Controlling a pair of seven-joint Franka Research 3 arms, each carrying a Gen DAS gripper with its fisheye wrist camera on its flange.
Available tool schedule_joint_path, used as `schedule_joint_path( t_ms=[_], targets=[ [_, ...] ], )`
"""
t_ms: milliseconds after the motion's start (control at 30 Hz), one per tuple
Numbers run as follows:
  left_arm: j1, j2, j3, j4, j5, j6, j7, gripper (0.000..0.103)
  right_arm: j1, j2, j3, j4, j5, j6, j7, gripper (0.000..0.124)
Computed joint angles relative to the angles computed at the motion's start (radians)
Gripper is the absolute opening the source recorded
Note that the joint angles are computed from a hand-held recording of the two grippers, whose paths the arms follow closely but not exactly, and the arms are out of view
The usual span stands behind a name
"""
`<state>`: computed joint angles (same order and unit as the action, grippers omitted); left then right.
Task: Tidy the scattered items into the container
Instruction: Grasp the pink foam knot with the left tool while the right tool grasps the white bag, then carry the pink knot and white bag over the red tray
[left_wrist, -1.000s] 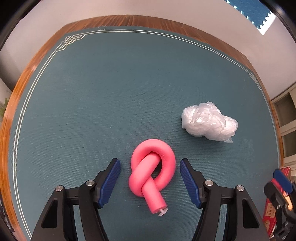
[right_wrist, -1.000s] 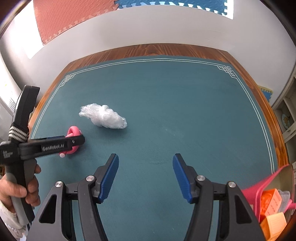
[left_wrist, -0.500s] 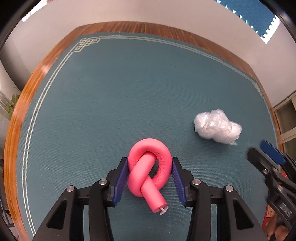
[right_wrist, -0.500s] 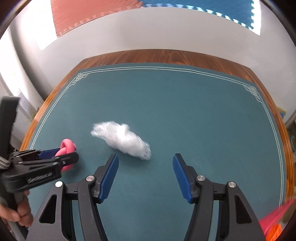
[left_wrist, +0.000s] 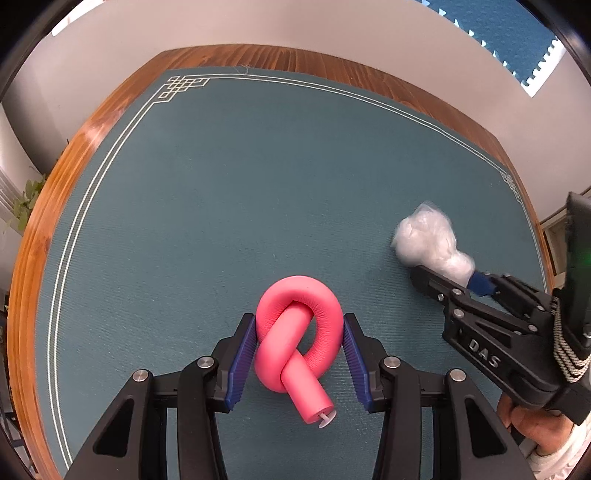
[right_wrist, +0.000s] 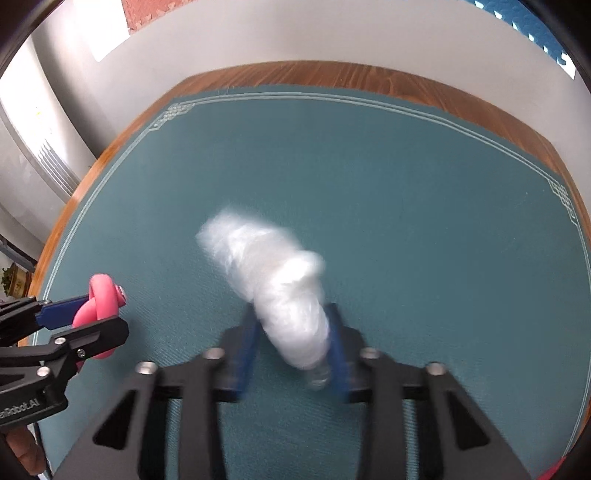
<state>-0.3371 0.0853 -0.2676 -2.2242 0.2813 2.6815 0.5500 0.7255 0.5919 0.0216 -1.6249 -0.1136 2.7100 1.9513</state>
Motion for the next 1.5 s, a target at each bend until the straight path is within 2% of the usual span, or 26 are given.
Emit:
schedule_joint_path(
  t_ms=[167, 400, 467, 633, 767, 900, 1067, 1200, 1333, 1500],
  targets=[
    [-0.013, -0.012, -0.008, 0.005, 0.011, -0.010, -0.012, 0.048, 0.009, -0.071, -0.009, -0.099, -0.001, 0.063, 0.036, 0.029],
    [-0.049, 0.000, -0.030, 0.052, 0.034, -0.030, -0.014, 0.048, 0.030, -0.256, -0.043, -0.330, -0.061, 0.168, 0.160, 0.029],
    [-0.065, 0.032, -0.035, 0.087, 0.051, -0.032, -0.011, 0.048, 0.038, -0.322, -0.058, -0.408, -0.109, 0.190, 0.224, 0.029],
    [-0.123, 0.076, -0.057, 0.166, 0.081, -0.067, -0.010, 0.048, 0.052, -0.495, -0.112, -0.603, -0.327, 0.234, 0.484, 0.029],
    [-0.175, 0.097, -0.073, 0.219, 0.106, -0.097, -0.007, 0.048, -0.004, -0.668, -0.107, -0.761, -0.529, 0.212, 0.697, 0.029],
    [-0.221, 0.160, -0.075, 0.326, 0.131, -0.132, 0.002, 0.048, -0.101, -0.845, -0.066, -0.907, -0.587, 0.161, 0.770, 0.029],
    [-0.290, 0.238, -0.069, 0.464, 0.167, -0.180, -0.003, 0.048, -0.200, -1.038, -0.057, -1.059, -0.545, 0.099, 0.729, 0.029],
    [-0.347, 0.266, -0.063, 0.533, 0.189, -0.232, -0.035, 0.048, -0.266, -1.108, -0.066, -1.123, -0.504, 0.088, 0.637, 0.030],
    [-0.384, 0.274, -0.063, 0.567, 0.204, -0.272, -0.065, 0.048, -0.299, -1.116, -0.096, -1.154, -0.445, 0.103, 0.517, 0.030],
    [-0.418, 0.292, -0.059, 0.605, 0.224, -0.321, -0.110, 0.048, -0.276, -1.045, -0.170, -1.150, -0.309, 0.117, 0.340, 0.034]
  ],
)
